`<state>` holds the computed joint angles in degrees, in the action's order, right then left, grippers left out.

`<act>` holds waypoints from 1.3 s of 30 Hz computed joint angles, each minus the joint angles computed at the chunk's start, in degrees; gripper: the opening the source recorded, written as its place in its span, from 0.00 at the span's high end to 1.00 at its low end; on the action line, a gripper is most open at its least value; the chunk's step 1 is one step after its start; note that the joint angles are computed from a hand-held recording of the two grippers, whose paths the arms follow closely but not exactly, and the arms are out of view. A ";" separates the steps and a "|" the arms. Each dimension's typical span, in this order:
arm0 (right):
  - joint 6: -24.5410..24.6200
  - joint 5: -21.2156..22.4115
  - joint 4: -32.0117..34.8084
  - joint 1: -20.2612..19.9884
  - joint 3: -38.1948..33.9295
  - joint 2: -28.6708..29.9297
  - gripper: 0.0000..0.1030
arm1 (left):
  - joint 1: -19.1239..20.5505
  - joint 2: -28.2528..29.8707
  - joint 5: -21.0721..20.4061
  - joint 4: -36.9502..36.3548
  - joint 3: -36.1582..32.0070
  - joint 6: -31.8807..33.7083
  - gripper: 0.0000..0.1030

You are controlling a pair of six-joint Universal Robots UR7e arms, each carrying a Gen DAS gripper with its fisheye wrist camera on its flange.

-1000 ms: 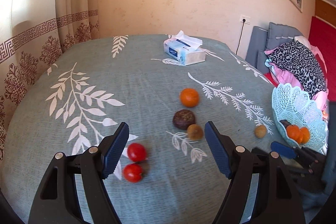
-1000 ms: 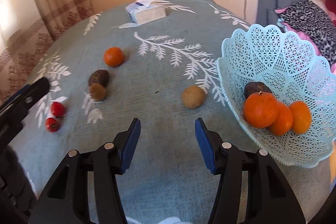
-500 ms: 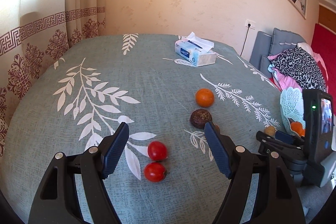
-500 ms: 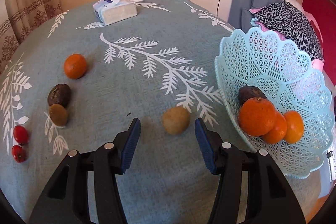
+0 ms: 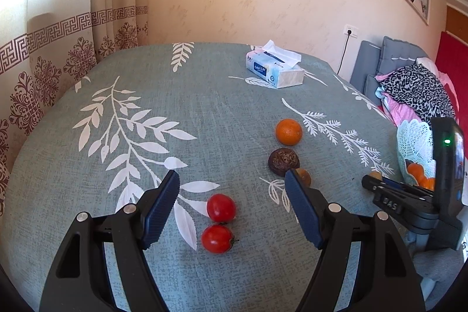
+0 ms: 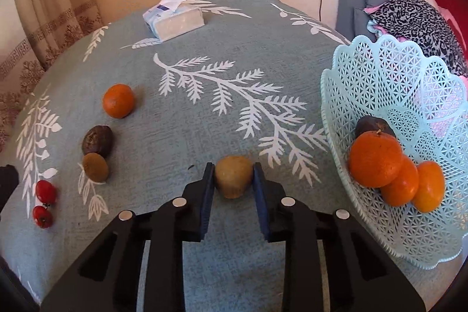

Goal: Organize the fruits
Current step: 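Move the right gripper to the brown round fruit while the left approaches a red tomato, then grasp the brown round fruit with the right gripper while the left grasps a red tomato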

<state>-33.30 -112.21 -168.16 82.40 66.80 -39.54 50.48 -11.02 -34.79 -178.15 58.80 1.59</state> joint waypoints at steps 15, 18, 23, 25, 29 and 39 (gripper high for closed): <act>-2.88 9.27 1.34 -0.25 8.60 -6.11 0.74 | 0.59 -2.51 4.70 2.04 4.94 -4.96 0.28; -3.25 10.06 2.14 -0.22 9.09 -6.42 0.74 | 1.04 -3.74 4.90 5.20 6.65 -8.41 0.28; -3.65 10.94 3.01 -0.30 9.40 -6.68 0.74 | 1.22 -4.32 3.33 5.91 7.35 -9.13 0.28; -3.68 11.26 3.35 -0.35 9.43 -6.78 0.74 | 1.38 -4.49 1.97 7.76 7.28 -9.80 0.28; -4.13 11.87 3.99 -0.40 9.77 -7.00 0.74 | 1.78 -5.16 -0.76 11.92 7.39 -12.93 0.34; -4.60 13.39 5.33 -0.83 10.03 -7.54 0.74 | 2.06 -4.81 -2.03 18.88 6.08 -16.00 0.69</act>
<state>-37.89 -98.83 -162.83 81.57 76.84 -47.07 52.54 -15.83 -36.82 -159.28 64.88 -14.41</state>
